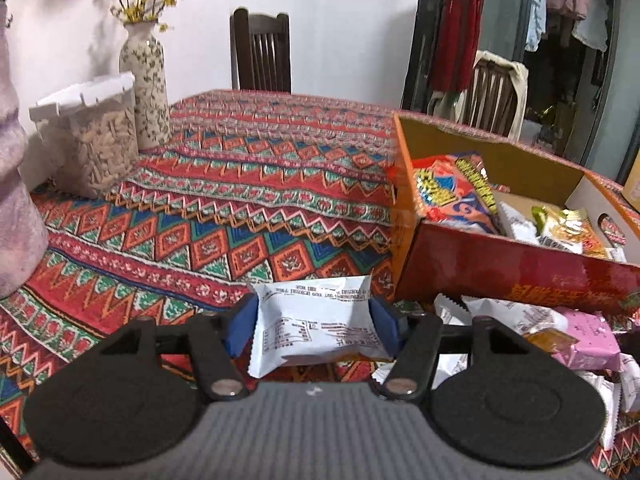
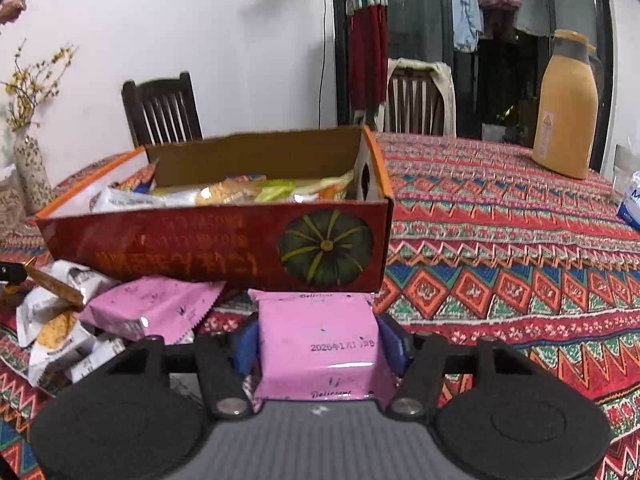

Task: Organize snacks
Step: 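Grasp a white printed packet with the left gripper while the right gripper holds the pink packet, then carry both packets over the orange box and open both grippers inside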

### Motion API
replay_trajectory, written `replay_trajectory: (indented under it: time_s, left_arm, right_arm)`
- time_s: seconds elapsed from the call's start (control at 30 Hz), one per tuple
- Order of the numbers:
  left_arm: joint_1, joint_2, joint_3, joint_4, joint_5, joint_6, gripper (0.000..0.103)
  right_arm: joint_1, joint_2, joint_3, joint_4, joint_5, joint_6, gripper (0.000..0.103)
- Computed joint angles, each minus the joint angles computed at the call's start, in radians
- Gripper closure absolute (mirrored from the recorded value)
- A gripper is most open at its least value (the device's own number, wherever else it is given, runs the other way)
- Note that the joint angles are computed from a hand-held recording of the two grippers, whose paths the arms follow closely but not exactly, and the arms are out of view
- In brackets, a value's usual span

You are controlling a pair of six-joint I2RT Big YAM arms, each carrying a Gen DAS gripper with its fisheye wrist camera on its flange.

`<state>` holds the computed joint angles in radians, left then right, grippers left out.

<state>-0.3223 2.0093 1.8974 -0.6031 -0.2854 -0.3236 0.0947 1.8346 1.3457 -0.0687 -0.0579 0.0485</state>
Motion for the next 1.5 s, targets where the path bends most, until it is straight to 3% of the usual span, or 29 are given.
replay_trajectory:
  time_s: [0.33, 0.63, 0.93, 1.2, 1.4, 1.5]
  left_arm:
    - [-0.02, -0.095, -0.096, 0.162, -0.008, 0.048, 0.04]
    - [-0.057, -0.059, 0.014, 0.207, -0.006, 0.109, 0.039]
    - [-0.08, 0.083, 0.252, 0.146, 0.018, 0.137, 0.039]
    - [-0.09, 0.297, 0.582, 0.036, 0.01, 0.129, 0.039]
    - [-0.086, 0.434, 0.779, -0.04, 0.005, 0.142, 0.039]
    - [-0.081, 0.446, 0.797, -0.065, 0.019, 0.13, 0.038]
  right_arm:
    - [-0.011, -0.073, -0.078, 0.113, -0.007, 0.012, 0.042]
    - [0.003, -0.076, -0.015, 0.153, -0.008, -0.017, 0.042]
    - [0.025, 0.026, 0.192, 0.069, -0.009, -0.018, 0.042]
    - [0.035, 0.17, 0.41, -0.036, -0.015, 0.017, 0.042]
    - [0.029, 0.228, 0.481, -0.098, -0.029, 0.035, 0.042]
    - [0.03, 0.243, 0.501, -0.13, -0.031, 0.029, 0.042]
